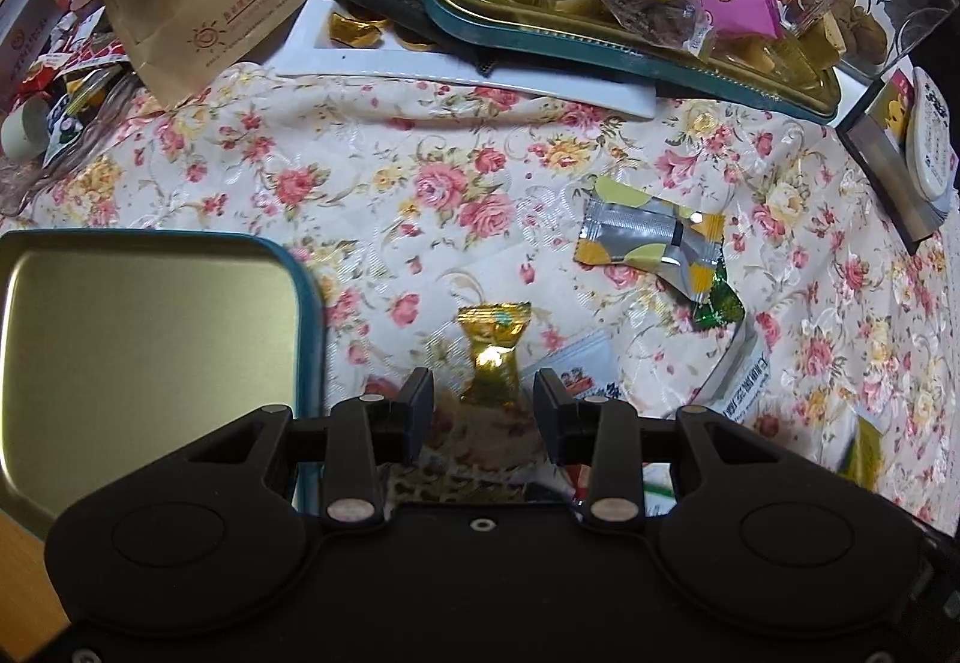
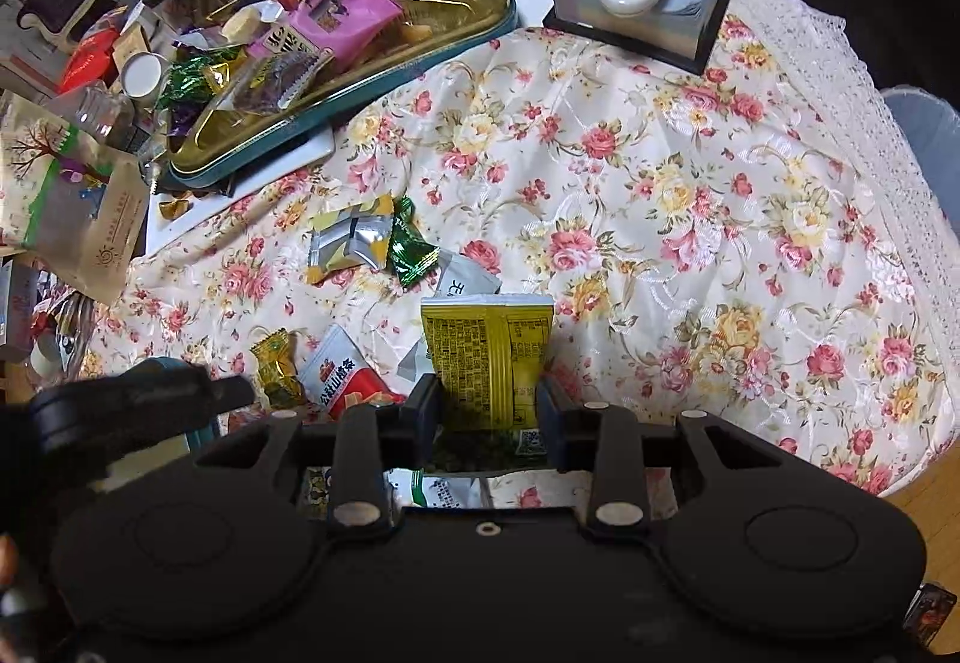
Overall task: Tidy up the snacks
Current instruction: 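Grasp the gold-wrapped candy with the left tool while the right tool holds the packet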
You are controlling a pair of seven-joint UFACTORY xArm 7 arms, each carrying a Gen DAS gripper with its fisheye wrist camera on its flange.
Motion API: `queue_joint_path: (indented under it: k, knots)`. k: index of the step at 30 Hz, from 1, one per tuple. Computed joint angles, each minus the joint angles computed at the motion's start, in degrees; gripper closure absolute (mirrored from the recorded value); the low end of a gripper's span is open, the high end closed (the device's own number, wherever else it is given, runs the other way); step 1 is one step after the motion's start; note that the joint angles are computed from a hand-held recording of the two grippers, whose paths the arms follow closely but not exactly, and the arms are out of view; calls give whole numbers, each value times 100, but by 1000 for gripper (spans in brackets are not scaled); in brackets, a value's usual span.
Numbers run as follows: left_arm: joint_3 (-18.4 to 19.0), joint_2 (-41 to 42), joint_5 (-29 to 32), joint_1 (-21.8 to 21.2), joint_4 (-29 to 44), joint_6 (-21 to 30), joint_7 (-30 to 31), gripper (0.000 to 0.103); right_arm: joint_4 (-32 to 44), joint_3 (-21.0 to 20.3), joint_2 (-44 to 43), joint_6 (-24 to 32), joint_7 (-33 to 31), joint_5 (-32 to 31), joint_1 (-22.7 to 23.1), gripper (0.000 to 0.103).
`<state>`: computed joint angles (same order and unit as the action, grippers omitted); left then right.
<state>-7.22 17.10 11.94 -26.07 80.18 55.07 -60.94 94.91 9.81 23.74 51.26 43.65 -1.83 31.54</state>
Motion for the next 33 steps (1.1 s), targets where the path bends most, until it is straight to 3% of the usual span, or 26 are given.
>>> queue_joint_path:
  k: [11,14,15,16,21,27,33]
  knots:
    - [162,561,178,-122,260,152,-476,56,-350,35,-301,-282,-47,66,-113,66]
    - [162,551,181,-114,201,79,-490,67,-327,36,-285,-280,-40,74,-113,67]
    - [158,537,189,-109,184,48,-466,75,-317,34,-277,-277,-36,70,-109,67]
    - [157,526,196,-109,169,6,-464,75,-319,38,-276,-282,-45,74,-111,67]
    - [158,321,252,-123,115,-59,-607,77,-238,24,-220,-222,-24,16,-67,67]
    - [65,-92,247,-89,194,364,-508,77,-122,-20,-145,-111,59,-143,9,67]
    - [-37,-921,194,137,-412,465,-264,77,116,-51,23,63,156,-283,100,67]
